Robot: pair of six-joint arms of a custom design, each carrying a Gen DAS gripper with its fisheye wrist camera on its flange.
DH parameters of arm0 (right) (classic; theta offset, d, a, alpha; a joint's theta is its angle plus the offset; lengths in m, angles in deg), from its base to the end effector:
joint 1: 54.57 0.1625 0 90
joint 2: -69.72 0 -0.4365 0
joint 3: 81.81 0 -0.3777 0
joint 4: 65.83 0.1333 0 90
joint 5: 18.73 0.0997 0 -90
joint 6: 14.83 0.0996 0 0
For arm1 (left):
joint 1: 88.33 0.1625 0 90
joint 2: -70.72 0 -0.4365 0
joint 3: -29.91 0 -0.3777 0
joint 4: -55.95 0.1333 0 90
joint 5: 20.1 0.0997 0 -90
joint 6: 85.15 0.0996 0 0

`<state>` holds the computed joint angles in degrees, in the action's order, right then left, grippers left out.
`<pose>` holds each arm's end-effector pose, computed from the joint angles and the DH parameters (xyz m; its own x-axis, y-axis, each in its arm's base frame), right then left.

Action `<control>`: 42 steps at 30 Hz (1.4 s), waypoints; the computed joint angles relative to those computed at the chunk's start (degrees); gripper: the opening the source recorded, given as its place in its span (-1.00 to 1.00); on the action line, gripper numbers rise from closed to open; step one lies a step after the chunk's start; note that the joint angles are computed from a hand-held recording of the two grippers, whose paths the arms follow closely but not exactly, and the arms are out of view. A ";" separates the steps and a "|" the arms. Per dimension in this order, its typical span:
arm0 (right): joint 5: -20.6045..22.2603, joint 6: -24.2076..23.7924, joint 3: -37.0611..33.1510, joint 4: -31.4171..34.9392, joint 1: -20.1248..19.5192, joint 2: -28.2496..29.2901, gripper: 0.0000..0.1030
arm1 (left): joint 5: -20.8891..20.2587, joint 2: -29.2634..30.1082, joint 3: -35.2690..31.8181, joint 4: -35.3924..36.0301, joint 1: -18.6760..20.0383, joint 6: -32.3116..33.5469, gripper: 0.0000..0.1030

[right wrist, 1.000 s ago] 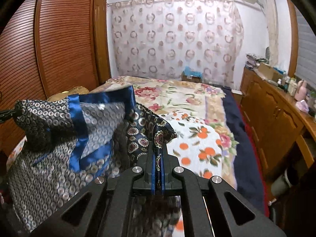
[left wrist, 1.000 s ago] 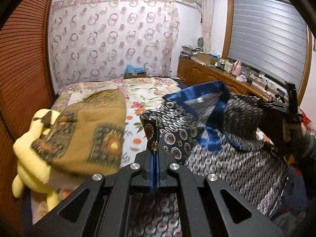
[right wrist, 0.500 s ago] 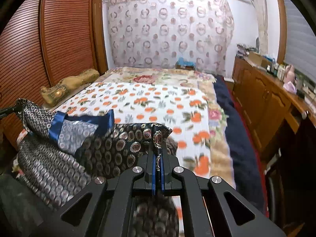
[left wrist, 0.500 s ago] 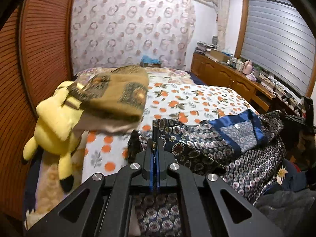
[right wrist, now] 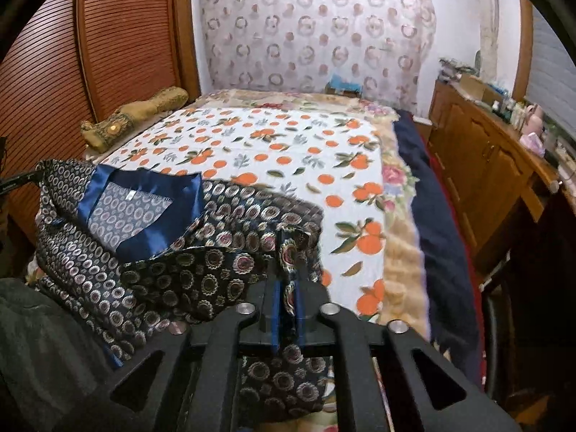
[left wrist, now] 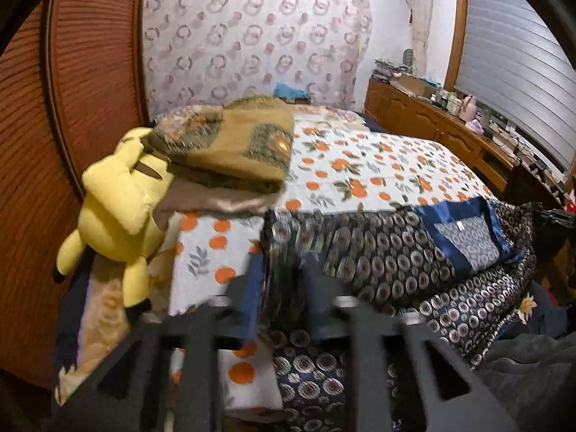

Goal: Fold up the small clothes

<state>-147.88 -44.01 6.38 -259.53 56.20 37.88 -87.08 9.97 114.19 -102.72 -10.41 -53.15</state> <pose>0.3157 -0.6337 0.0994 -0.6597 -0.1699 0.7321 -0.6436 0.6307 -0.4336 0.0230 -0.7155 0.3986 -0.7342 0.2990 -0.6095 0.6328 0.6265 -0.4550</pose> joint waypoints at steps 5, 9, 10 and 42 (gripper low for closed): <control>0.33 -3.51 -1.33 -3.97 1.33 -0.10 -0.07 | -1.13 1.12 -2.95 -0.76 -0.13 1.44 0.48; -0.19 -5.56 -5.19 -4.02 1.37 1.53 0.17 | -1.09 4.31 -8.01 1.12 0.09 2.08 0.54; -0.23 -5.41 -6.43 -3.25 1.17 2.03 0.18 | -0.81 5.02 -9.01 1.53 0.12 2.21 0.54; 2.19 4.15 -17.83 21.23 -4.69 7.01 -0.03 | -0.44 14.75 -23.23 23.70 3.16 -2.34 -0.20</control>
